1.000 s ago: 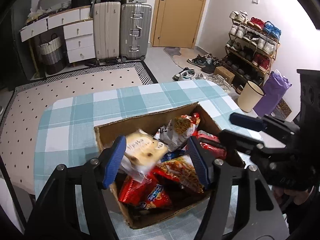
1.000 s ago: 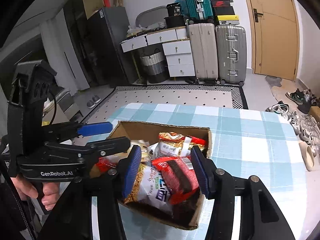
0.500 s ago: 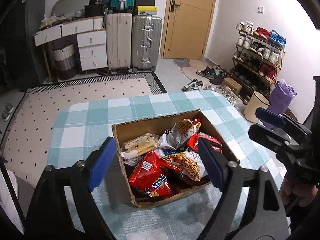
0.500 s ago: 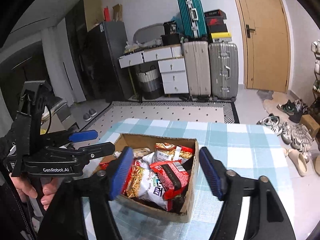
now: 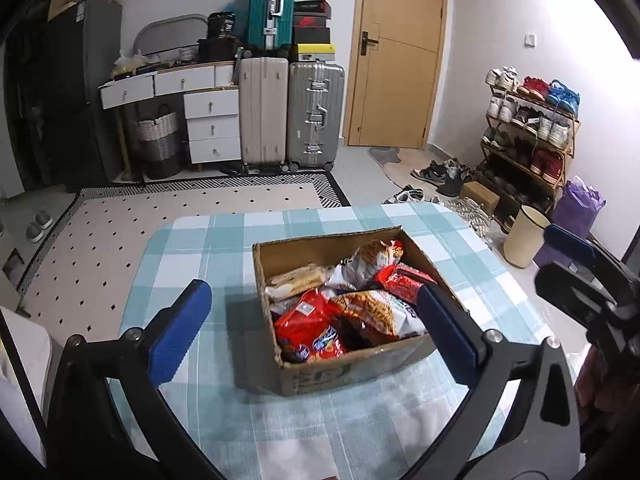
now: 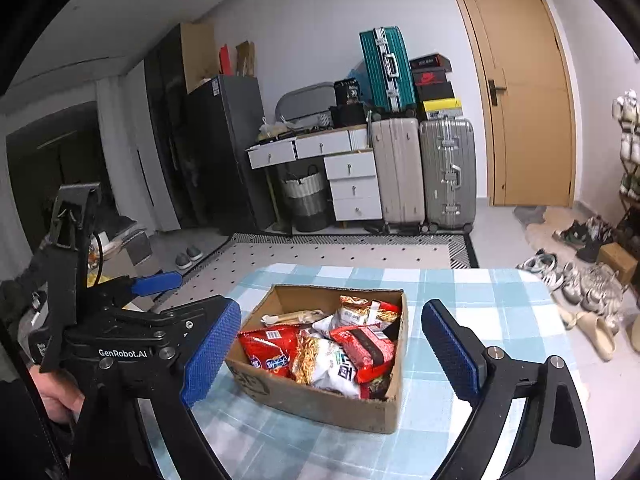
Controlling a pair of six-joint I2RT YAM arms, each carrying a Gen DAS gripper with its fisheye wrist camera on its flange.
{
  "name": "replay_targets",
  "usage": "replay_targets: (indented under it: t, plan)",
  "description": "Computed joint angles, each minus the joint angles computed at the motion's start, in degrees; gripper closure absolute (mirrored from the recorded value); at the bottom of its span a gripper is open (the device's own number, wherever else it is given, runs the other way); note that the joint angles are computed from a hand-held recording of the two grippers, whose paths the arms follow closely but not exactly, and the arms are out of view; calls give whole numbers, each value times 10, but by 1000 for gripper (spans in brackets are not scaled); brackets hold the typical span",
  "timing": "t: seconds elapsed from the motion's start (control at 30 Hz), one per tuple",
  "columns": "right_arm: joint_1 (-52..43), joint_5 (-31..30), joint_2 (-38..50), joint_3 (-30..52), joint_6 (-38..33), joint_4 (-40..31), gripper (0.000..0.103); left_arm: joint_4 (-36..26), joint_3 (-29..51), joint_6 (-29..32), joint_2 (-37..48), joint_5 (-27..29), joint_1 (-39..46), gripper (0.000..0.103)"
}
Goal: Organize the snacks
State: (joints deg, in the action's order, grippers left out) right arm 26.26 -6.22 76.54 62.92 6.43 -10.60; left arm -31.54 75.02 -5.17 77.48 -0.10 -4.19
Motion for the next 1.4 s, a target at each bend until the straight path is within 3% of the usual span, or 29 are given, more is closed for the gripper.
replay_targets:
  t: [0.1, 0.43, 0.73, 1.03, 1.23, 1.4]
  plan:
    - [11, 8, -31, -28, 8, 12, 3, 41, -63, -17, -43, -45, -9, 1]
    - [67, 78, -157, -153, 9, 69, 1, 111, -216, -9, -179, -73, -15, 1]
    - [82, 143, -287, -265, -11, 83, 1, 103, -318, -5, -325, -73, 8, 1]
    - [54, 141, -410, -358, -11, 58, 1, 92, -413, 21, -463, -68, 38, 1]
    - [38, 140, -469, -403, -13, 43, 1, 113, -462, 19, -509, -76, 53, 1]
    - [37, 157, -496, -438, -26, 45, 1, 136, -508, 24, -528, -47, 86, 1]
